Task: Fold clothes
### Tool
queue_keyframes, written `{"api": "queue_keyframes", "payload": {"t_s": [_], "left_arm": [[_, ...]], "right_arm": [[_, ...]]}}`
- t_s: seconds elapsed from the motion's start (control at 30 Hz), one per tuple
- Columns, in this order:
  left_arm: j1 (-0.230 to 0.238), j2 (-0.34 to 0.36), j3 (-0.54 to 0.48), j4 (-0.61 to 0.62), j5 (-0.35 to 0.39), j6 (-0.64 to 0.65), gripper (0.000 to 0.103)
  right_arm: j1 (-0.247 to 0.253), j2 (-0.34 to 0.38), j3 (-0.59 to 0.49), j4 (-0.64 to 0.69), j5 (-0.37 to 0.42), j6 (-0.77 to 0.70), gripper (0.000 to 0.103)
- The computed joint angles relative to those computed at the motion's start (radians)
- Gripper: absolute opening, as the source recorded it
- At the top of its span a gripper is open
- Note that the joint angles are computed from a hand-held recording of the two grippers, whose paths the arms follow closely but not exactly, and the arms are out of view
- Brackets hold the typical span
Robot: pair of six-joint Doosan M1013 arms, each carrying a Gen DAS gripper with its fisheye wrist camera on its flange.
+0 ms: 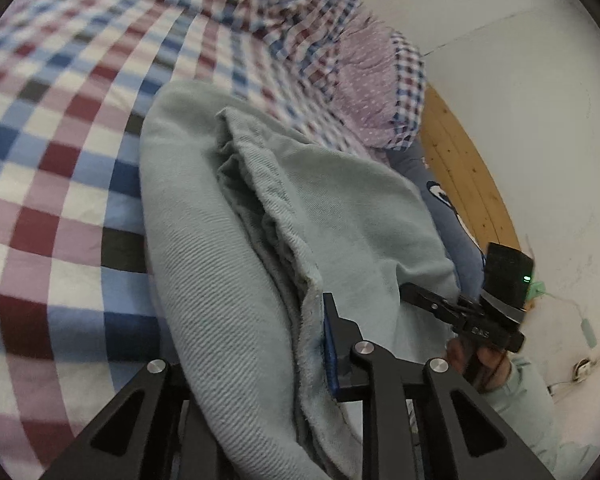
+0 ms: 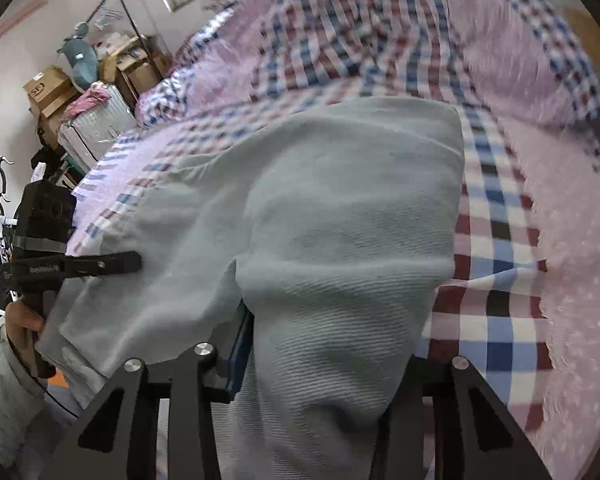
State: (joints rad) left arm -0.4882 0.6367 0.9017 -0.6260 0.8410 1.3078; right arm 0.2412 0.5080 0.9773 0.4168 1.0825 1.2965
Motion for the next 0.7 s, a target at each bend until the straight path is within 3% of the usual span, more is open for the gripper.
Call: {"api": "queue_keyframes", "payload": {"t_s": [0.17, 0.37, 0.5, 0.7], "left_arm": [[-0.035, -0.081, 0.068, 0.168, -0.035, -0.027, 0.021], [-0.056, -0.206, 0.203, 0.396, -0.089, -0.154, 0.020], [-0.037, -0.309, 0.308, 0.511, -0.103, -0.243, 0.020], [0.028, -0.445, 0.394, 0.651, -0.025, -0.297, 0.020]], "right_arm": [[0.057, -0.083, 0.075, -0.018, -0.063, -0.021, 0.039], [0.159, -0.112, 0.087, -0.034, -0.127, -0.015, 0.038], [0.226, -0.099, 0.058, 0.009, -0.152, -0.023, 0.038], [0.341, -0.031, -0.063, 0.069, -0.168, -0.020, 0.038]]}}
